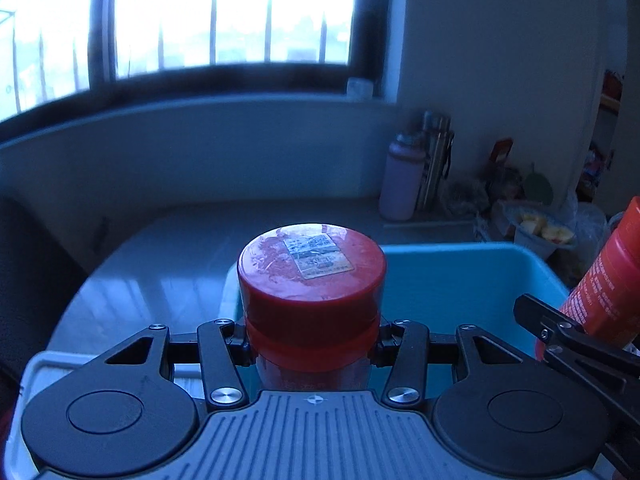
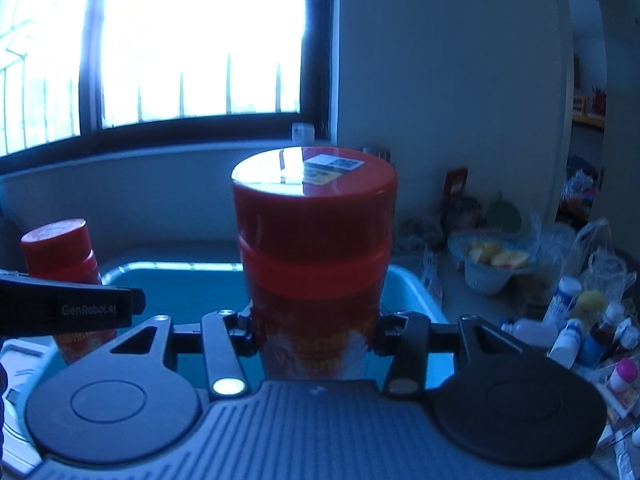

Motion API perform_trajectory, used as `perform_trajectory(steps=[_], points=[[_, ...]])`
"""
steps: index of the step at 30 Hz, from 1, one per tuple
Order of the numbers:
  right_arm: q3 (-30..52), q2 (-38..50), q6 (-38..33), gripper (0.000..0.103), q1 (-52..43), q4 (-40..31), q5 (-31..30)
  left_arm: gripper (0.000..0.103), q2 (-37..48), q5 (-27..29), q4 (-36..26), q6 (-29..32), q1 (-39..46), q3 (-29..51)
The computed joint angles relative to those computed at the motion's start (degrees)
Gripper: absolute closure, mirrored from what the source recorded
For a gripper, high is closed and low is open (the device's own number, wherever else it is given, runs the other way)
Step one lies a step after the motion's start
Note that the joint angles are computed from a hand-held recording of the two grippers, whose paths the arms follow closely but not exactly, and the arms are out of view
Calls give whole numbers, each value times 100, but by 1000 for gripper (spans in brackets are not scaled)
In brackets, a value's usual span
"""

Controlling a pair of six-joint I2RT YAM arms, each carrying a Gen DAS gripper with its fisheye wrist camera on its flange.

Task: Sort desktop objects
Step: 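Lift the red bottle with the left gripper while the right gripper grasps the other red bottle, then lower both red bottles into the teal bin and open both grippers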

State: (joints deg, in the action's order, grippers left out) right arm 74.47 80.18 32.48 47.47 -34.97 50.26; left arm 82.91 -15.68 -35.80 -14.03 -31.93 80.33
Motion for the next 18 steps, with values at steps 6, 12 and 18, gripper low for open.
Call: perform_trajectory(steps=[6,12,18], points=[[284,436,410,53,-466,-460,-757,53,835,231,-598,-69,183,603],[682,775,758,53,-651,-1057,-1247,54,1304,161,-1023,12,80,1189],[1237,1109,784,54,-742,-1723,-1610,53,1597,-11,-1360,-2,-35,1625]])
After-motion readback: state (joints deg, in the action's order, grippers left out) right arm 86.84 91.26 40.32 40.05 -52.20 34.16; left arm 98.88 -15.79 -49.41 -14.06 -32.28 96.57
